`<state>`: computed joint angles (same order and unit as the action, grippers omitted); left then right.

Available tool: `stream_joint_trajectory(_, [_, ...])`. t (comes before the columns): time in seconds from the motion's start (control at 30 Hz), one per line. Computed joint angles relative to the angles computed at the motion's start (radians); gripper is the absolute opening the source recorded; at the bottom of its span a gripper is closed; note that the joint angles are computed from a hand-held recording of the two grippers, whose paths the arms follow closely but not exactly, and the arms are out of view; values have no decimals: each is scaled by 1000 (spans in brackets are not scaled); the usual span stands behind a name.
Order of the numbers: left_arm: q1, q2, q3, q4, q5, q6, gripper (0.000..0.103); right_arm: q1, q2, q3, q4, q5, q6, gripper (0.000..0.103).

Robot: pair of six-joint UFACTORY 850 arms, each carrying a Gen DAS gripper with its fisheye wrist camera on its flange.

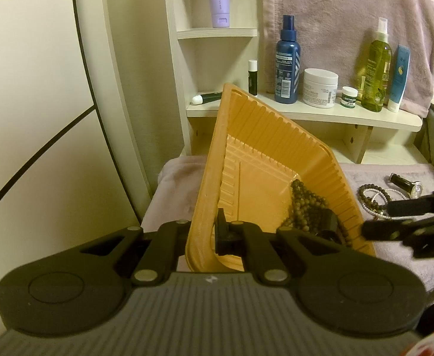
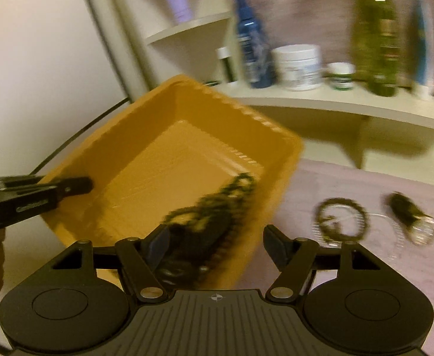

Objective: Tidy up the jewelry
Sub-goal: 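Move the right gripper to the silver watch and grasp it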

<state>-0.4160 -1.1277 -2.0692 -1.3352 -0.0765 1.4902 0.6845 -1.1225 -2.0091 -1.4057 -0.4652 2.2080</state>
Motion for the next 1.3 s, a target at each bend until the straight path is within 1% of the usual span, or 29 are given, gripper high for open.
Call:
stream_joint_trajectory(0.2, [0, 1, 2, -22, 0, 22, 5, 19, 82, 161, -16, -146, 128, 70])
stream_joint_trajectory(0.33, [0, 0, 1, -14, -1, 15, 5, 26, 129, 260, 8, -218, 194, 70])
stream_joint_trajectory(0.47, [0, 1, 1, -15, -1, 15, 5, 30, 155, 318, 58, -272, 200, 70])
stream_joint_trajectory(0.7, [0, 1, 1, -20, -1, 20, 5, 34, 178, 379, 100, -322, 188, 70])
stream_joint_trajectory(0.93, [-1, 0, 0, -14, 0, 15, 5, 30, 160, 371, 131, -354, 130, 70])
stream_joint_trajectory(1.13, [0, 0, 0, -15, 0, 17, 5, 8, 146, 362, 120, -351, 87, 69])
stream_joint_trajectory(1.3, [-1, -2, -3, 9, 3, -6, 5, -10, 116, 311, 117, -377, 0, 69])
